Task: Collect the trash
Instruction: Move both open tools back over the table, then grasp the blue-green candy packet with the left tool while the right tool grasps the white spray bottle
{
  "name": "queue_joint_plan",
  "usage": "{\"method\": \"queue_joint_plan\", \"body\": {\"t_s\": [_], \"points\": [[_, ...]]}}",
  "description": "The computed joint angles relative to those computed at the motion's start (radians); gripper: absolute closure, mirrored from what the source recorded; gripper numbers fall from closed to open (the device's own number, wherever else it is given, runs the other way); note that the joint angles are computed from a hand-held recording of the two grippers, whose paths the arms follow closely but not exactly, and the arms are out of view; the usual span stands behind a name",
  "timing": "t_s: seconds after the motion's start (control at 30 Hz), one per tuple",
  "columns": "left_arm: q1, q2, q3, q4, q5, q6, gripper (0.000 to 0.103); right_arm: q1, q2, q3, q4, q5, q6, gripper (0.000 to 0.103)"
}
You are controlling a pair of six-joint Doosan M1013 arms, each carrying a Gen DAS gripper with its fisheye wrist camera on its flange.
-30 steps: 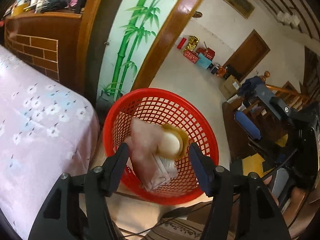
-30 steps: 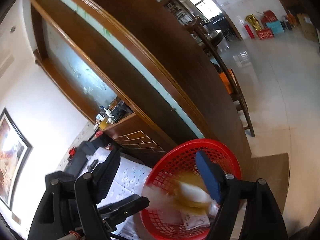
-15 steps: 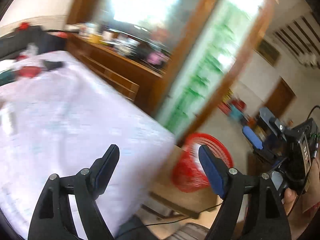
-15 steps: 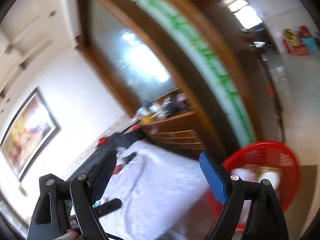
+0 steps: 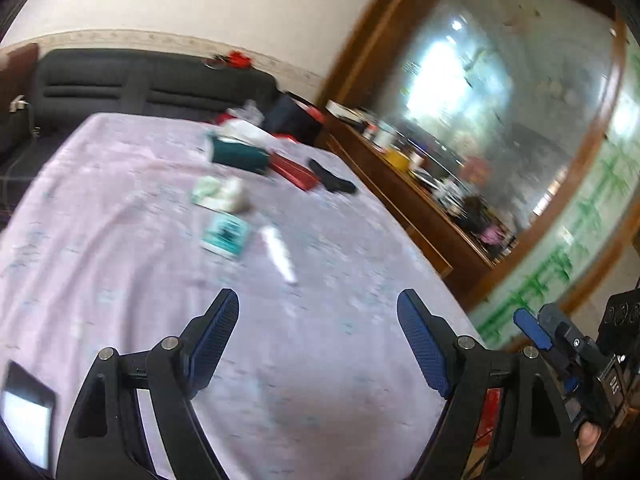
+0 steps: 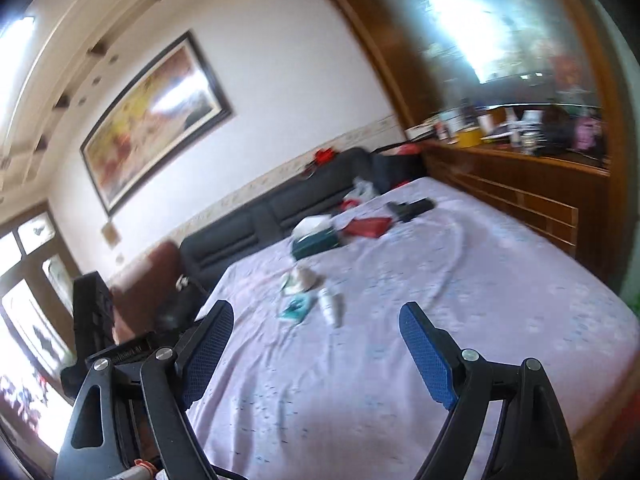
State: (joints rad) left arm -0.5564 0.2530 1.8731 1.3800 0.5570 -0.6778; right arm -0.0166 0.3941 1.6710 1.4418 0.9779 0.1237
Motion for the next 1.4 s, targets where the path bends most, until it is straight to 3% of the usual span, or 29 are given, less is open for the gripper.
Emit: {"method": "queue_joint_plan", "body": {"t_s": [0.23, 0.4, 0.6, 0.7, 0.87, 0.93, 1.0, 1.07, 1.1, 1.2, 1.3, 1.4], "points": [[0.017, -0.037, 0.037, 0.000, 0.077, 0.031, 0.023, 0.087, 0.036, -0.062, -0.064, -0.016, 0.026, 0.014], [0.044, -0.024, -0.001, -0.055, 0.131, 0.128, 0.023, 0.140, 0.079, -0.140, -0.161, -0.043, 0.091, 0.014], [0.116, 0.031, -0.079, -0.217, 0.084, 0.362, 0.023, 0.206, 0.195, -0.324, -0.345, 0.003, 0.249, 0.014], [0.151, 0.077, -0.125, -0.357, 0.074, 0.520, 0.023, 0.237, 0.263, -0.411, -0.402, -0.003, 0.348, 0.014], [0.188, 0.123, -0.163, -0.521, 0.085, 0.680, 0.023, 0.281, 0.376, -0.533, -0.496, 0.000, 0.451, 0.014], [0.196, 0.130, -0.166, -0.546, 0.104, 0.702, 0.023, 0.291, 0.400, -0.546, -0.534, -0.052, 0.477, 0.020], [0.201, 0.137, -0.171, -0.561, 0.124, 0.722, 0.023, 0.284, 0.437, -0.579, -0.514, -0.003, 0.512, 0.024], [0.207, 0.146, -0.179, -0.580, 0.134, 0.754, 0.023, 0.283, 0.455, -0.581, -0.505, -0.012, 0.489, 0.028], [0.210, 0.152, -0.184, -0.596, 0.133, 0.773, 0.023, 0.286, 0.463, -0.585, -0.527, -0.021, 0.507, 0.036], [0.226, 0.175, -0.204, -0.661, 0.116, 0.845, 0.023, 0.283, 0.486, -0.607, -0.540, 0.025, 0.562, 0.040], [0.234, 0.198, -0.228, -0.689, 0.108, 0.873, 0.023, 0.298, 0.470, -0.585, -0.611, -0.048, 0.537, 0.046], [0.240, 0.232, -0.270, -0.715, 0.114, 0.941, 0.023, 0.304, 0.462, -0.572, -0.648, -0.087, 0.538, 0.071]]}}
